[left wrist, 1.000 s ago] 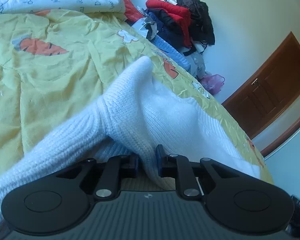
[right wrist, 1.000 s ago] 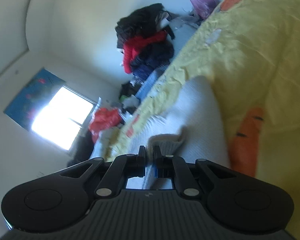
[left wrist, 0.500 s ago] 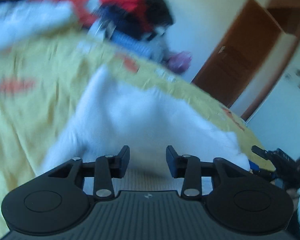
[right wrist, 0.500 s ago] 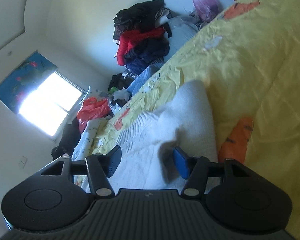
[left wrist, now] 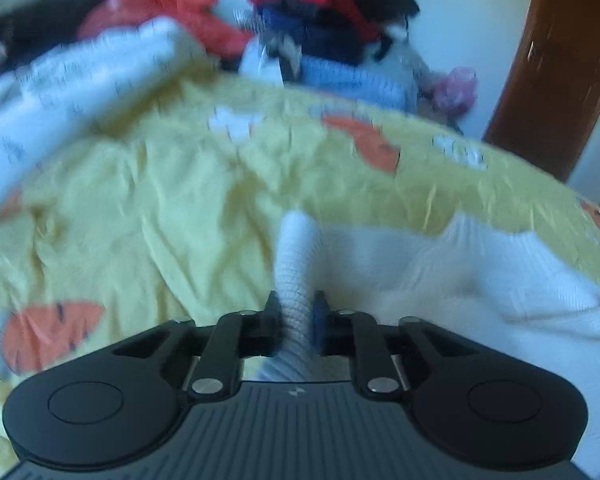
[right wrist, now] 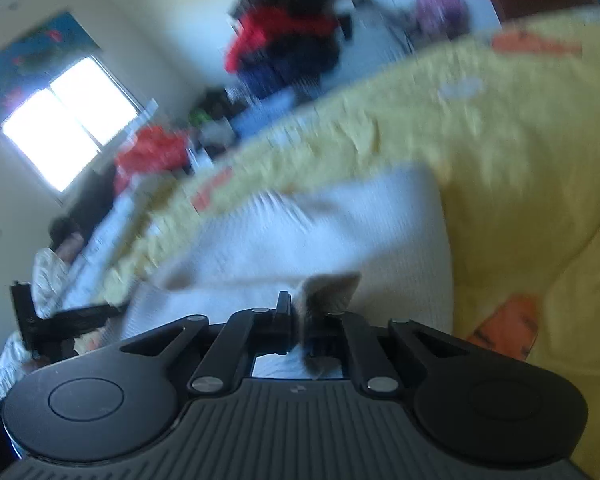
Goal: Fold small clothes
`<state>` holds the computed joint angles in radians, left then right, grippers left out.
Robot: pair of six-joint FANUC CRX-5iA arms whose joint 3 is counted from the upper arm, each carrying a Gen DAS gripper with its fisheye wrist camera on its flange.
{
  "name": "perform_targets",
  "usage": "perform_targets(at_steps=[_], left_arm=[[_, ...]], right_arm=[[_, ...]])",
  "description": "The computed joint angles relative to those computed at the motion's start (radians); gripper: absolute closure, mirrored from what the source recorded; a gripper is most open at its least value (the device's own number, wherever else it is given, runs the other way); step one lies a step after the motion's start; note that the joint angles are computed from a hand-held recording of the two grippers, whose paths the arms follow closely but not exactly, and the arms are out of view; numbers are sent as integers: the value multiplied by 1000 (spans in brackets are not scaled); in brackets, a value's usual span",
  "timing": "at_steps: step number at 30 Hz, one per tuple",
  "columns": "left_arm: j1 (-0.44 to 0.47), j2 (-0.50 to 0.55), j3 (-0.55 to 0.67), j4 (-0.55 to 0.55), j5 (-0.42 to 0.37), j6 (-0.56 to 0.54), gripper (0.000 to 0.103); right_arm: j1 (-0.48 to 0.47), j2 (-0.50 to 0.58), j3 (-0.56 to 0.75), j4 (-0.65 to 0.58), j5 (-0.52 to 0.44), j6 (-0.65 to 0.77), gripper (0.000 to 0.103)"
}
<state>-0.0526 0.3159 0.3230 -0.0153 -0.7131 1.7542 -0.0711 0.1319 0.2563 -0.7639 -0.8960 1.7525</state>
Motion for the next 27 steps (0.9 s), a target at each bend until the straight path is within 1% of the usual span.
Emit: perform_targets(at_steps=[1, 2, 3, 4, 5, 8, 9, 10, 11, 12, 13, 14, 15, 16, 17, 18, 19, 20, 21, 22, 23, 24, 25, 27], left_arm=[[-8, -15, -23, -51, 48, 35, 88], [-24, -12, -12, -131, 44, 80, 88], [-35, 4, 8, -175, 15, 102, 88], [-36, -2, -13, -188, 37, 127, 88], [-34, -9, -24, -187, 49, 136, 88], [-46, -1, -1, -217, 26, 146, 88], [-52, 7, 17, -234, 14, 146, 87], [-62, 9, 27, -260, 4, 147, 85], [-68, 6, 29, -276, 6, 140, 84], [-73, 2, 27, -289, 10, 131, 81], [-81, -11, 23, -315, 8, 133, 79], [-95, -26, 18, -353, 5, 149, 72], [-113, -46, 9, -413, 9, 183, 63], [-133, -75, -16, -485, 39, 230, 57], [-148, -100, -42, -544, 82, 270, 43], [-167, -123, -66, -616, 131, 318, 28], [-178, -128, -72, -648, 159, 325, 24], [-188, -126, -69, -660, 175, 303, 23], [-198, -112, -52, -654, 169, 260, 23], [-205, -91, -27, -633, 152, 209, 23], [-205, -67, -2, -589, 134, 146, 23], [-200, -35, 28, -527, 104, 72, 23], [-198, -8, 56, -489, 73, 29, 23], [-192, 42, 103, -437, 5, -29, 23]], right_arm=[[-18, -22, -23, -36, 21, 26, 95], [-20, -23, -32, -22, 33, 11, 96], [-3, -12, -39, 44, 41, -42, 97], [-1, 8, -36, 69, 26, -68, 97], [-10, 13, -39, 42, 22, -59, 98], [-5, -5, -58, 34, 47, -41, 98], [-3, -4, -59, 38, 47, -45, 93], [-2, -2, -60, 46, 46, -59, 91], [-13, 1, -56, 27, 37, -55, 88], [-27, 0, -51, 3, 23, -52, 82], [-42, -6, -51, -21, 14, -45, 79], [-54, -23, -62, -40, 23, -36, 70], [-50, -41, -75, -35, 53, -38, 56], [-37, -62, -92, -14, 100, -42, 50], [-22, -87, -116, 12, 151, -38, 46], [-11, -99, -122, 23, 178, -18, 45], [3, -100, -112, 39, 178, -3, 45], [20, -88, -91, 61, 166, 4, 44], [52, -74, -70, 110, 157, 9, 44], [98, -58, -56, 191, 158, 4, 44], [144, -42, -47, 282, 165, -14, 41], [194, -25, -51, 392, 186, -44, 43], [226, -6, -47, 464, 188, -62, 44], [259, 36, -22, 528, 148, -71, 46]])
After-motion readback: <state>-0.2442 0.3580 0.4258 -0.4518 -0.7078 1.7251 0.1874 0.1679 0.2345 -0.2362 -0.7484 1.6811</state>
